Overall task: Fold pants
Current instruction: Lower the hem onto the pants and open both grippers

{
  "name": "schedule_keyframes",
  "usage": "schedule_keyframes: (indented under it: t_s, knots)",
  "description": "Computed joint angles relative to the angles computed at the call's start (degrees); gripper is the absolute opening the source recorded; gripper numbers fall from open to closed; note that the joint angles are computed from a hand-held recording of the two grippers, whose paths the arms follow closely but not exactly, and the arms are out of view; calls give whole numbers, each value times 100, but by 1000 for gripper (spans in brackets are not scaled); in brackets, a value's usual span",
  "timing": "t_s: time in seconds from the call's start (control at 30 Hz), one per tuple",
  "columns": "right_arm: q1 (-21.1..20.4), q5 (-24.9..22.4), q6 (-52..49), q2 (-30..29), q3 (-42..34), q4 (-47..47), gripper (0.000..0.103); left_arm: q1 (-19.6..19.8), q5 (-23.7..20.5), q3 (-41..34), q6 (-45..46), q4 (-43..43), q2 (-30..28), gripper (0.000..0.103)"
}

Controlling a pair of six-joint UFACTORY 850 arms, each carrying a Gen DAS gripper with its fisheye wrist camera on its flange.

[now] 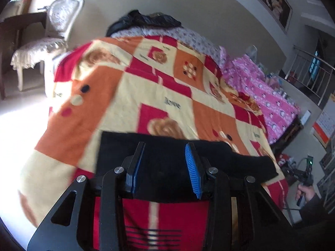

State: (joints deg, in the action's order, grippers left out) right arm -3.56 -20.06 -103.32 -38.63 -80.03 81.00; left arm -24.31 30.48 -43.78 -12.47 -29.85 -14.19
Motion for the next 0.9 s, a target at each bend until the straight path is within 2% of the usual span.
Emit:
schedule_keyframes:
  t_s: [0.07, 0.13, 0.2, 0.27, 0.33, 0.37, 0.4, 0.43, 0.47, 0.53, 0.63, 0.73, 0.8, 0.83, 0.9]
  knots:
    - [96, -341, -78, 166, 79, 17, 2, -208, -395, -427, -48, 137, -455, 37]
    - [246, -380, -243, 282, 136, 82, 3, -368, -601, -765, 863, -661, -874, 37]
    - [382, -603, -33, 247, 29, -138, 4, -396, -585, -933, 1836, -1621, -1154, 37]
    - [509, -963, 358, 40, -199, -619, 5, -332, -472, -895, 1887, -1623, -1220, 32]
    - [646, -803, 1074, -224, -466, -1480, 6, -246, -380, -895, 2431, -2096, -1233, 20]
    - [689, -603, 1360, -390, -546, -1709, 6, -173, -413, -934, 2590, -2283, -1249, 20]
    - [652, -643, 1467, -566, -629, -1698, 6, -74, -434, -951, 2575, -2276, -1278, 17]
    - [521, -923, 1494, -617, -761, -1448, 6, 70, -540, -961, 2320, -2030, -1286, 12]
    - [430, -1232, 1308, -711, -770, -1039, 8, 208, -728, -941, 1825, -1562, -1244, 12]
    - [310, -1602, 1263, -818, -819, -708, 8, 336, -982, -995, 1556, -1318, -1220, 11]
    - [372, -1443, 1126, -750, -730, -617, 11, 310, -1197, -1155, 2473, -2246, -1232, 11]
    - [503, -1204, 1697, -621, -777, -1067, 11, 356, -1668, -1190, 2620, -2814, -1062, 11]
    - [514, -1162, 1137, -443, -629, -510, 12, 254, -1419, -1102, 2194, -2569, -891, 12]
    - [555, -1046, 675, -331, -513, -130, 13, 188, -1155, -1066, 1991, -2394, -820, 12]
    - [664, -647, -21, -310, -504, 420, 20, 127, -732, -1160, 2307, -2716, -904, 24]
